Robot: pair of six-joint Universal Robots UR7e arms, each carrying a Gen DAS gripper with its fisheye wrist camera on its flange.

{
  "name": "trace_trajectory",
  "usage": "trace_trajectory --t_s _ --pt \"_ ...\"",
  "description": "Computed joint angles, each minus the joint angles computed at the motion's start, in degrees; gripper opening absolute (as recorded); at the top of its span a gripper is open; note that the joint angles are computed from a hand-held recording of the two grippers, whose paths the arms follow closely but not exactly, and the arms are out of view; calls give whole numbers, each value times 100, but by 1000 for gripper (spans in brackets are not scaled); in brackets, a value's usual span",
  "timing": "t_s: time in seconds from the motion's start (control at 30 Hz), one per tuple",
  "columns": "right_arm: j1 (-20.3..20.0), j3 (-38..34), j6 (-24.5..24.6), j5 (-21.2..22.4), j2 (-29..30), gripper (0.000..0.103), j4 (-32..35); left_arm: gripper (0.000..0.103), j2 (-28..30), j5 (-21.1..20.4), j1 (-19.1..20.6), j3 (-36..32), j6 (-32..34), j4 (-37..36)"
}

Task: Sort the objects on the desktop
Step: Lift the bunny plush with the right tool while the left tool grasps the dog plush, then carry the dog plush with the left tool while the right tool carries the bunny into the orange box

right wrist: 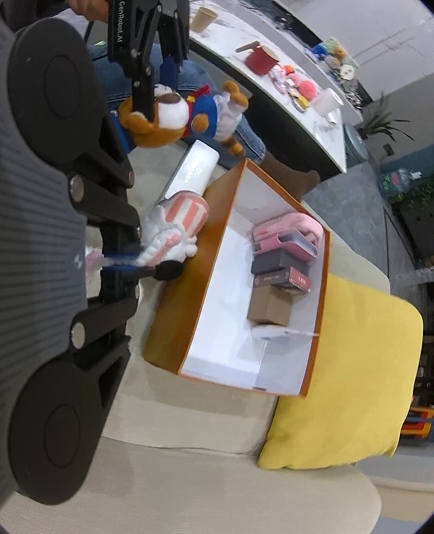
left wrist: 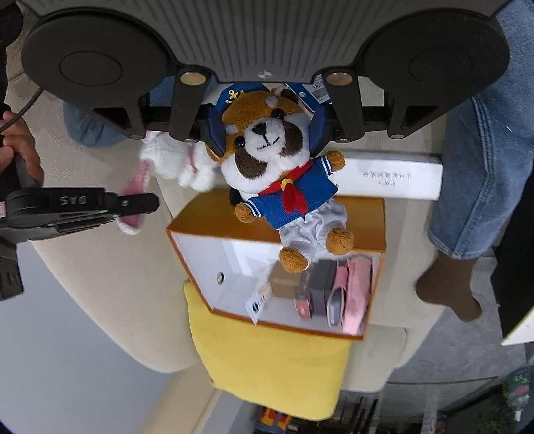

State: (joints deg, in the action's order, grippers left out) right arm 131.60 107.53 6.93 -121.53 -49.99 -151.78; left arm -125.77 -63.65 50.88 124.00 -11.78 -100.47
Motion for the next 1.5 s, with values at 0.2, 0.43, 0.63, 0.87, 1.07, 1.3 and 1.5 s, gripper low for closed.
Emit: trace_trajectory --t_s 0.2,0.43,0.63,0.87,1.07,1.3,1.5 --pt "-206 -36 584 -142 180 6 1161 59 47 -69 431 201 97 60" --pt "-343 -348 684 -267 438 43 2116 59 115 -281 706 270 246 46" --pt "-616 -565 828 32 591 49 2463 59 212 -359 802 226 353 42" --pt "-712 -451 817 139 575 48 2375 59 352 -374 777 96 595 -54" --pt "-426 -229 646 162 354 38 1752 59 517 -493 678 -237 985 -70" --pt "-14 -168 236 352 -149 38 641 59 1123 -446 371 -920 1577 -211" --pt "-59 -480 -27 -88 133 38 -584 59 2095 -351 396 -1450 2044 -620"
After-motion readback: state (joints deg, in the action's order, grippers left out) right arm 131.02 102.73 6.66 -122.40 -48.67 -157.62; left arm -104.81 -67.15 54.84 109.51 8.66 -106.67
